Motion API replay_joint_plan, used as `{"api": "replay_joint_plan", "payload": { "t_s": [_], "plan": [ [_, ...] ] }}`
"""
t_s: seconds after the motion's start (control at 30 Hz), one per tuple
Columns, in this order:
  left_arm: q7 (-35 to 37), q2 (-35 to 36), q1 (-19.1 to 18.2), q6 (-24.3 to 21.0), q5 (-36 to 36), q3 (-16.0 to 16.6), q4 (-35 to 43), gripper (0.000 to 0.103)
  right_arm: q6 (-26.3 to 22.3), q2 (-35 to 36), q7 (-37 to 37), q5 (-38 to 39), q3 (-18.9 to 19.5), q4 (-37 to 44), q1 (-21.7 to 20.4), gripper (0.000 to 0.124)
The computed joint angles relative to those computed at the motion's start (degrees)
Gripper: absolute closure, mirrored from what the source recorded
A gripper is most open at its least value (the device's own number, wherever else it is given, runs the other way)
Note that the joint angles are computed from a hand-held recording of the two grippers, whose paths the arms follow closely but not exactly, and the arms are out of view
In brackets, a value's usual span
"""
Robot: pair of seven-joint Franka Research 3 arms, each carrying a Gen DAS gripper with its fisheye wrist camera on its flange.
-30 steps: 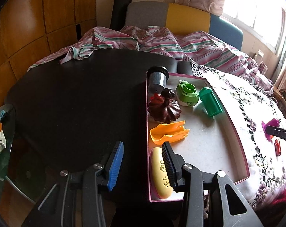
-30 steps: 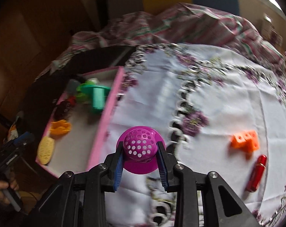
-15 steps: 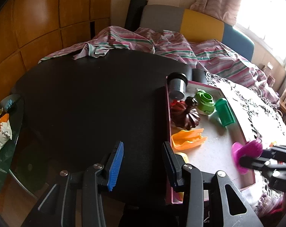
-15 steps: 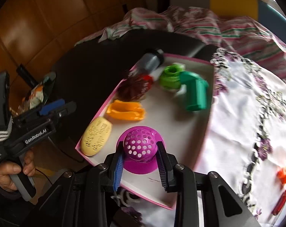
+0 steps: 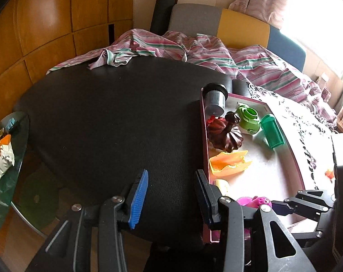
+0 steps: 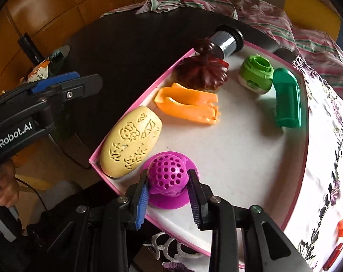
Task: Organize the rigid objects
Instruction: 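Carry the magenta dome into the tray and open the right tool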
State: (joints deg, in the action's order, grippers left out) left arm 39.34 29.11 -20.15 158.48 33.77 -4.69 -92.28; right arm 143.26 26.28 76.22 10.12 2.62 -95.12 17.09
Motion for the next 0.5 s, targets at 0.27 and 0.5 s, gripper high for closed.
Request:
{"api": "replay_joint_plan", "payload": {
  "t_s": [0.27,0.5],
  "plan": [
    [-0.09,-0.21,-0.48,-0.02,0.74,0.24,-0.01,0.060,1.57,-0.18,1.15,-1.38,-0.50,-0.89,1.05,0.092],
    [-0.24,-0.63,-0.54,-0.16,1.22,0.21,-0.55,0.060,1.52,-0.28,0.39,3.02,1.00,-1.02,-1.17,0.087]
  ]
}}
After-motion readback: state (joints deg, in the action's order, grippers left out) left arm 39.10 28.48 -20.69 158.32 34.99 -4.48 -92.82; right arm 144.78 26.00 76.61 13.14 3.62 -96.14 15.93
